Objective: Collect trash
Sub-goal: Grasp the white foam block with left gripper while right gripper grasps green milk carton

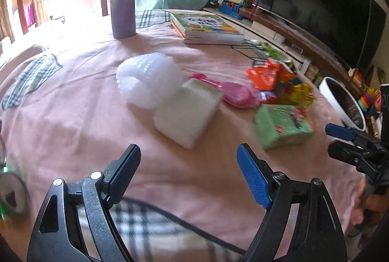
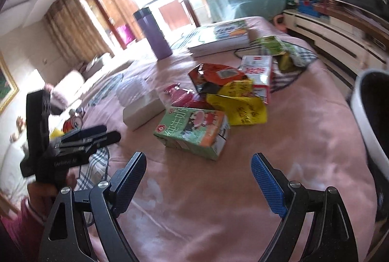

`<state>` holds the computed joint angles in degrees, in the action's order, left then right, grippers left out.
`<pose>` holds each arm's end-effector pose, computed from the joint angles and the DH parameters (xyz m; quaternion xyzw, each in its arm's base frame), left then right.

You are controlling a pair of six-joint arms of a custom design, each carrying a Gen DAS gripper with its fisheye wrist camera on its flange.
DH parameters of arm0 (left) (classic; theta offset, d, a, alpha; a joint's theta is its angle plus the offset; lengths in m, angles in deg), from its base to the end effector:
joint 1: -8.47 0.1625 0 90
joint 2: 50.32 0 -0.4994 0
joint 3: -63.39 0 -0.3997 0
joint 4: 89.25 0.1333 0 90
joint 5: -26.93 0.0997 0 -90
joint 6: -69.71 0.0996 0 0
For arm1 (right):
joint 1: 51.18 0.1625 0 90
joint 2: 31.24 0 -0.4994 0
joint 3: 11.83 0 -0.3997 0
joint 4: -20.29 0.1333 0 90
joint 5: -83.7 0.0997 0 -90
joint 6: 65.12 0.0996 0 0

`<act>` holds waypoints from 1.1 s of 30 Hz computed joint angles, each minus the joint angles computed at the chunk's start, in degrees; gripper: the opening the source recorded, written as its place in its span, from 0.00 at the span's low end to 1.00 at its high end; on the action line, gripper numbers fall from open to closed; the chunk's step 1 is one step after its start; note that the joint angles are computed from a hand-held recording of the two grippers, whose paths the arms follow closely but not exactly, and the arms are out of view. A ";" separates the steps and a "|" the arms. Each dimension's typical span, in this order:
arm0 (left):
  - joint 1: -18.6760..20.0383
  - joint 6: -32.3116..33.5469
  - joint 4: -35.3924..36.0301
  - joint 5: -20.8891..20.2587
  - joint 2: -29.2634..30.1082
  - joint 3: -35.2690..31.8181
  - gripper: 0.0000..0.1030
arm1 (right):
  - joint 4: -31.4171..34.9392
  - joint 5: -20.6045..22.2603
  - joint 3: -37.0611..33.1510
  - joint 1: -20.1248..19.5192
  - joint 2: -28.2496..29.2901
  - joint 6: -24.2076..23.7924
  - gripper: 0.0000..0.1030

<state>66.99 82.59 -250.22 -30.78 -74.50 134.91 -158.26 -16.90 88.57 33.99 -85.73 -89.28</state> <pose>-0.2856 -0.8236 0.0359 0.3022 0.8921 -0.2381 0.2368 0.0550 -0.7150 0.2775 0.1226 -0.9201 0.3290 0.1739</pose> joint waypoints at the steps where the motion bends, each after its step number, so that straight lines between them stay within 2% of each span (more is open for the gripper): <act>1: 0.37 0.45 1.15 0.04 0.77 -1.71 0.82 | 0.80 -0.13 -0.88 0.16 0.54 -0.75 0.87; 5: 1.27 0.70 6.10 -0.06 3.06 -7.03 0.82 | 3.59 -1.83 -4.16 0.73 2.66 -2.85 0.87; 12: 1.78 3.67 7.83 -0.90 5.45 -11.06 0.80 | 6.61 -4.46 -7.90 1.38 5.75 -4.29 0.87; 13: 1.74 4.28 7.63 -0.98 5.51 -11.10 0.71 | 6.31 -5.25 -8.07 1.57 6.11 -4.74 0.87; 14: 1.65 5.02 7.59 -1.13 5.48 -10.85 0.56 | 5.99 -5.99 -8.18 1.74 6.40 -5.22 0.87; 15: 1.51 5.42 7.82 -1.00 5.44 -10.65 0.54 | 5.57 -6.60 -8.12 1.86 6.58 -5.60 0.85; 16: 1.30 6.00 7.08 -0.31 5.39 -10.11 0.54 | 4.90 -6.96 -7.93 1.90 6.63 -5.83 0.81; 17: 1.13 6.75 5.98 0.05 5.31 -9.51 0.53 | 4.35 -7.35 -7.75 1.95 6.62 -5.91 0.64; 18: 1.03 6.99 5.39 -0.34 4.94 -8.71 0.53 | 4.36 -7.76 -7.63 1.96 6.52 -5.66 0.43; 19: 0.97 6.88 5.06 -0.78 4.64 -8.14 0.53 | 4.24 -7.64 -7.36 1.85 6.31 -5.32 0.42; 20: 0.85 6.56 4.22 -1.37 4.02 -6.93 0.53 | 3.78 -7.31 -6.87 1.75 5.99 -5.28 0.37; 21: 0.70 6.41 3.24 -1.44 3.54 -5.81 0.52 | 3.23 -7.28 -6.32 1.75 5.68 -5.46 0.24; 23: 0.48 5.90 1.89 -1.49 2.80 -4.14 0.52 | 2.75 -7.34 -5.64 1.80 5.18 -5.45 0.21; 28: -0.05 2.74 -1.43 -2.99 -0.20 1.61 0.52 | 4.58 -5.02 -3.11 1.25 2.85 -4.56 0.20; 33: -0.59 0.46 -3.17 -4.77 -2.26 5.49 0.52 | 1.84 -4.58 0.07 1.29 1.02 -4.85 0.17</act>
<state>66.40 83.06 -253.38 -35.54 -76.76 140.40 -156.41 -21.49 88.64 35.28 -84.71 -94.13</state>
